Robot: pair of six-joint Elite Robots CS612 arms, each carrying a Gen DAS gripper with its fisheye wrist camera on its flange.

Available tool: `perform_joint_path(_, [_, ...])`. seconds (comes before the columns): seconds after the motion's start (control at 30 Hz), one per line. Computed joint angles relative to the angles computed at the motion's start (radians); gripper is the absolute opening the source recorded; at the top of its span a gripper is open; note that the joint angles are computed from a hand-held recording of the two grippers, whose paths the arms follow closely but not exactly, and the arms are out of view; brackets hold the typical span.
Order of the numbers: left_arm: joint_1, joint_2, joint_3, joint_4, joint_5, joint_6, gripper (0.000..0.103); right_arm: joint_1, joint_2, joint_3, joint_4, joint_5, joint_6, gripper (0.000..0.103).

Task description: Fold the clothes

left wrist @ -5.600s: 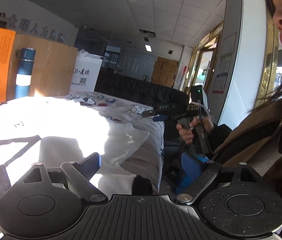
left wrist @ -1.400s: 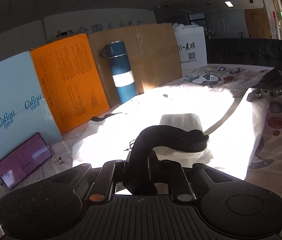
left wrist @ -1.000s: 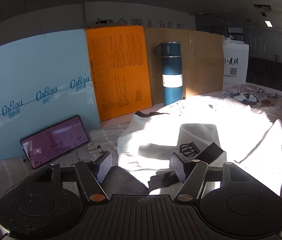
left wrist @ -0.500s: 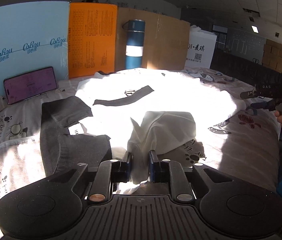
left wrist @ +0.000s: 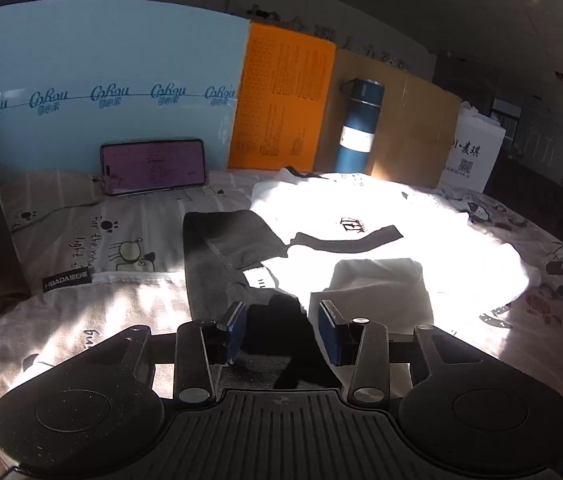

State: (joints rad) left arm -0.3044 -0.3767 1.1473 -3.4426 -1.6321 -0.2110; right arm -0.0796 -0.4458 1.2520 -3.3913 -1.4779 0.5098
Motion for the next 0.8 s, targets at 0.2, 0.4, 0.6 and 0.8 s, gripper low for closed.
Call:
perform_joint_path(0.2, [0.041,-0.018,0.049,-0.053,-0.204,-0.361,0.067,-0.021,0.002,0.004,-0.047,0.124,0.106,0.078])
perform_joint_path(0.4, [0.039,0.003,0.016,0.064,-0.271,-0.428,0.072,-0.023,0.023,-0.051,0.037,0.16,0.177,0.078])
perform_joint_path(0.6, [0.045,0.076,-0.077,-0.017,-0.281,-0.594,0.072,-0.017,0.062,-0.108,0.023,0.171,0.345,0.078])
perform_joint_path(0.8, [0.033,0.096,-0.092,-0.084,-0.215,-0.621,0.067,-0.003,0.092,-0.16,0.01,0.119,0.509,0.07])
